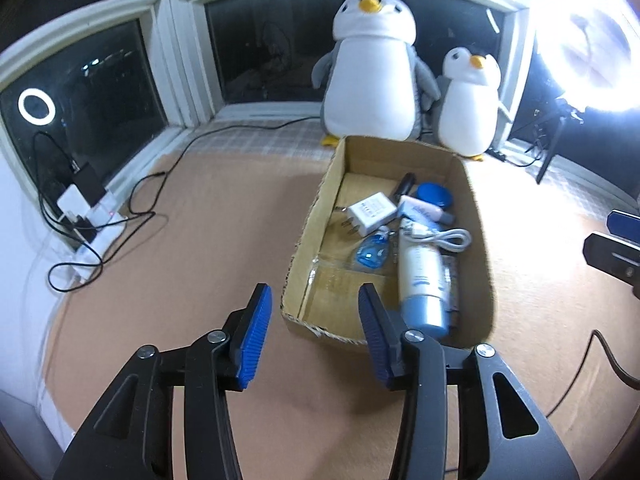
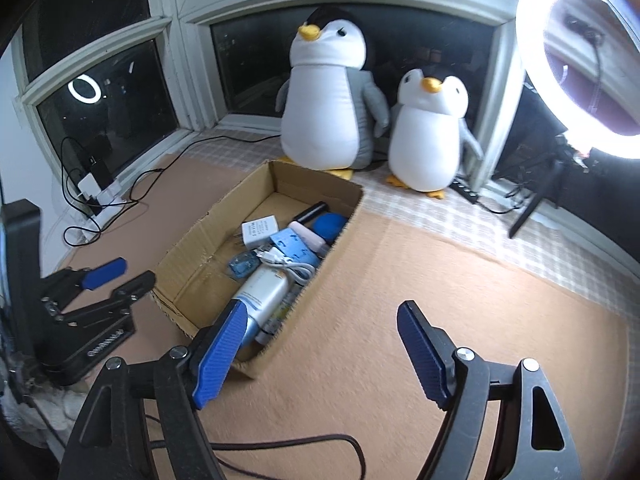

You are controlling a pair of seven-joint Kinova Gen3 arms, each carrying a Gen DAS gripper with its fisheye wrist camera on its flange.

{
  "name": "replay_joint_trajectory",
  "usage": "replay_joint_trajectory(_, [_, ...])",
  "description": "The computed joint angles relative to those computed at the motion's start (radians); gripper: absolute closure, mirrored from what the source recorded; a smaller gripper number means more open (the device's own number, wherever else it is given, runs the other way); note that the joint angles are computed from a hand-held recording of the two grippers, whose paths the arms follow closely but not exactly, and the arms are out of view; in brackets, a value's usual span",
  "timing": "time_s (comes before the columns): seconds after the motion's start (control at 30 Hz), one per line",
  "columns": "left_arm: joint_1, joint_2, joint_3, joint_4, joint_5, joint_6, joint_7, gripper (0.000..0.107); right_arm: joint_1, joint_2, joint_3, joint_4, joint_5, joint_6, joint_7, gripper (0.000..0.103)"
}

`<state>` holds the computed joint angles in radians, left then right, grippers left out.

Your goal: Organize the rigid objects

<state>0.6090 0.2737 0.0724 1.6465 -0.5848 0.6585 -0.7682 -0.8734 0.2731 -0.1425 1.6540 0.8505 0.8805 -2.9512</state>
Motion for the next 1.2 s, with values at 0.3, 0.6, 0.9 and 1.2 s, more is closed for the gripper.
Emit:
replay_joint_trajectory(0.3, [0.039,-0.083,0.042,0.043,-0.061,0.021,0.050,0.037,-0.046,-0.060,-0.044,0.052,0.045,0.121,-0.130,0.025])
replay_joint_trajectory(0.6, [0.069,-0.131,0.103,0.048,-0.174,0.104,0.152,0.028,-0.108,-0.089,-0.105,0.099,0.146,0.267,-0.300,0.022])
replay_joint_trajectory(0.9, [0.071,-0.164,0.146,0.056,-0.232,0.135,0.219,0.026,-0.141,-0.113,-0.161,0.141,0.226,0.377,-0.448,0.014])
replay_joint_trajectory(1.2, [0.059,-0.171,0.165,0.058,-0.219,0.136,0.218,0.026,-0.149,-0.108,-0.177,0.146,0.231,0.404,-0.473,0.014])
